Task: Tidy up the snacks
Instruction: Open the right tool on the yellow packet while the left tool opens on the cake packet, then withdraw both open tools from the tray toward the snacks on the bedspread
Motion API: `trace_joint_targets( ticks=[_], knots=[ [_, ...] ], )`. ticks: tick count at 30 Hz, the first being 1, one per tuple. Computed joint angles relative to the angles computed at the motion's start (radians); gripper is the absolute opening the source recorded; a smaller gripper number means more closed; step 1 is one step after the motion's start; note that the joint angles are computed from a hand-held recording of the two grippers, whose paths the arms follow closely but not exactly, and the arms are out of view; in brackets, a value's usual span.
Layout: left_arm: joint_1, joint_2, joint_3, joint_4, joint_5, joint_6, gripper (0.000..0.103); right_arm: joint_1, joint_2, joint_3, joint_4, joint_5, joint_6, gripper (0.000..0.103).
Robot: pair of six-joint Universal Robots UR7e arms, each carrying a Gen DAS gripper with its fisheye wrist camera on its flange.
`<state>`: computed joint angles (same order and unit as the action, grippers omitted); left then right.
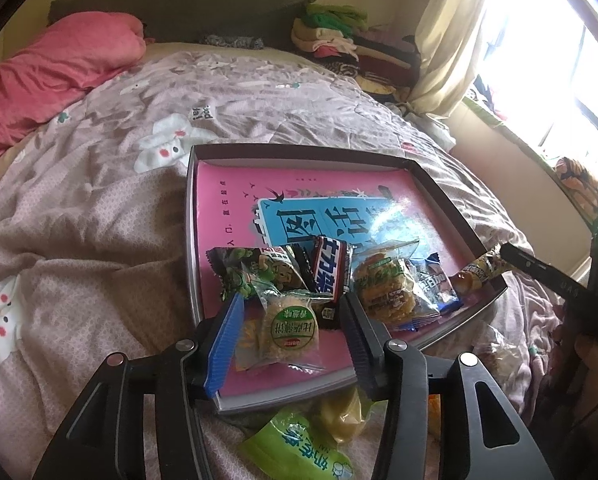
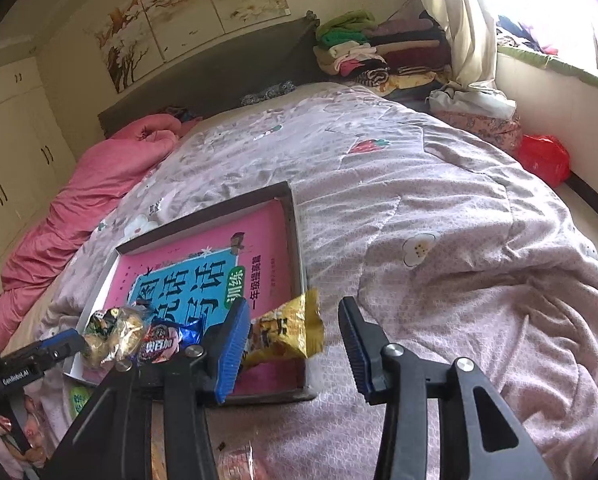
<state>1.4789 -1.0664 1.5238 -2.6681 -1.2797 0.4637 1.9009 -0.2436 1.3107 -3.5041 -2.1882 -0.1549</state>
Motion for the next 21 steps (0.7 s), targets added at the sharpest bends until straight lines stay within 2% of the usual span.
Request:
trace_joint_targets(
  ticks=[12,21],
  knots=[
    [-0.006,-0.019,0.021,-0.018,0.012,0.004,0.064,0.022,0.032,-0.041,0.042,-0.004,-0.105,0.046],
    [-0.014,-0.042,0.05,-0.041,0.023,0.013,0.068,0.031,0.04,-0.05,0.042,0.017,-0.137,0.046]
  ],
)
